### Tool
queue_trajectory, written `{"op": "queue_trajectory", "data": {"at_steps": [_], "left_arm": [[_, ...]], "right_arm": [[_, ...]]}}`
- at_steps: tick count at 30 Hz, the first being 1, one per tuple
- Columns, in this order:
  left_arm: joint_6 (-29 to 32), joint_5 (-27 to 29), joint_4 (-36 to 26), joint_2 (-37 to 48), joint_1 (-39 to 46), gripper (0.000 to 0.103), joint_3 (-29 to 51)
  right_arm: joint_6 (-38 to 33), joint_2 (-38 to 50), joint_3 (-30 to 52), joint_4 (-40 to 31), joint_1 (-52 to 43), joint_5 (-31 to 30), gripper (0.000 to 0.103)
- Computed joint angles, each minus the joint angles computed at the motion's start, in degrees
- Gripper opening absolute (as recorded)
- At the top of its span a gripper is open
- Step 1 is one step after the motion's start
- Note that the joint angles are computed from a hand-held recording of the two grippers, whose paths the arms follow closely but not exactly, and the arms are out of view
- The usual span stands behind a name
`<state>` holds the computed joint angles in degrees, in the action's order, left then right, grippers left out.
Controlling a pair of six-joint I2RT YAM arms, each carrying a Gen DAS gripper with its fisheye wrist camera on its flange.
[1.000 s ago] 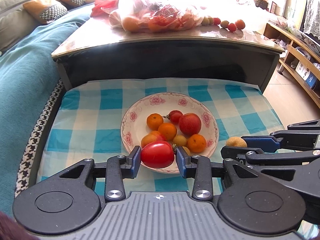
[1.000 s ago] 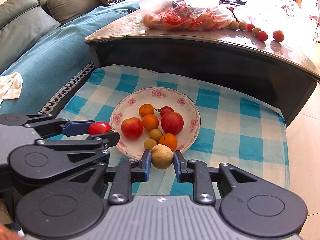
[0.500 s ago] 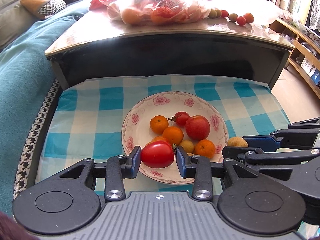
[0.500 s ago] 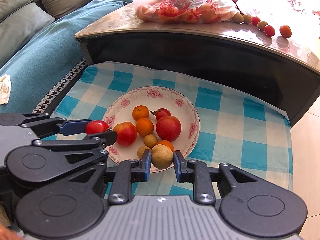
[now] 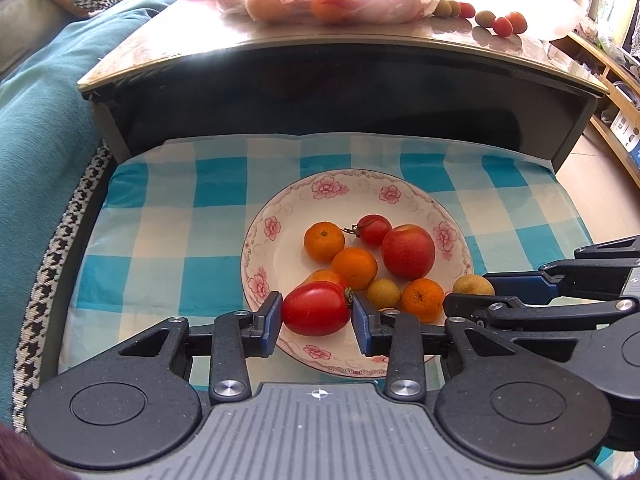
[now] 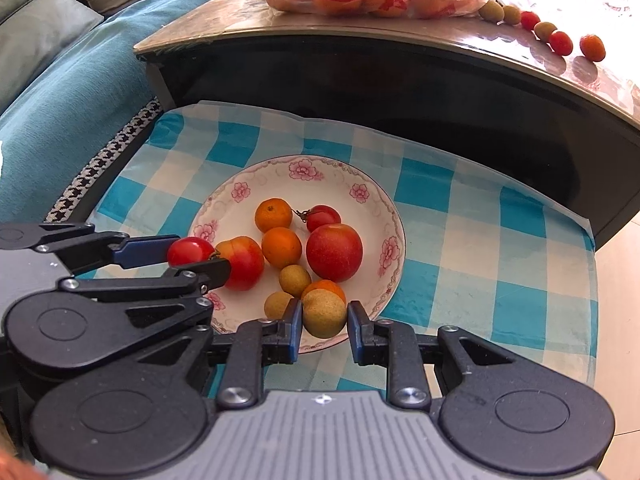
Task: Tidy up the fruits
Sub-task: 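Carry the red tomato and tan fruit in both tools over the floral plate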
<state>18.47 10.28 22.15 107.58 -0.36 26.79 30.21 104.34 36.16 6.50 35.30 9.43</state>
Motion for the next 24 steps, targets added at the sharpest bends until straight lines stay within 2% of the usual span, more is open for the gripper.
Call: {"op": "queue_trajectory", "data": {"at_steps": [24], "left_arm": [[-1.12, -0.56, -2.77, 4.11, -0.38, 0.044, 4.55]], "right_arm": [[-2.35, 4.05, 3.67, -0.98, -2.63, -2.32, 0.027]]}}
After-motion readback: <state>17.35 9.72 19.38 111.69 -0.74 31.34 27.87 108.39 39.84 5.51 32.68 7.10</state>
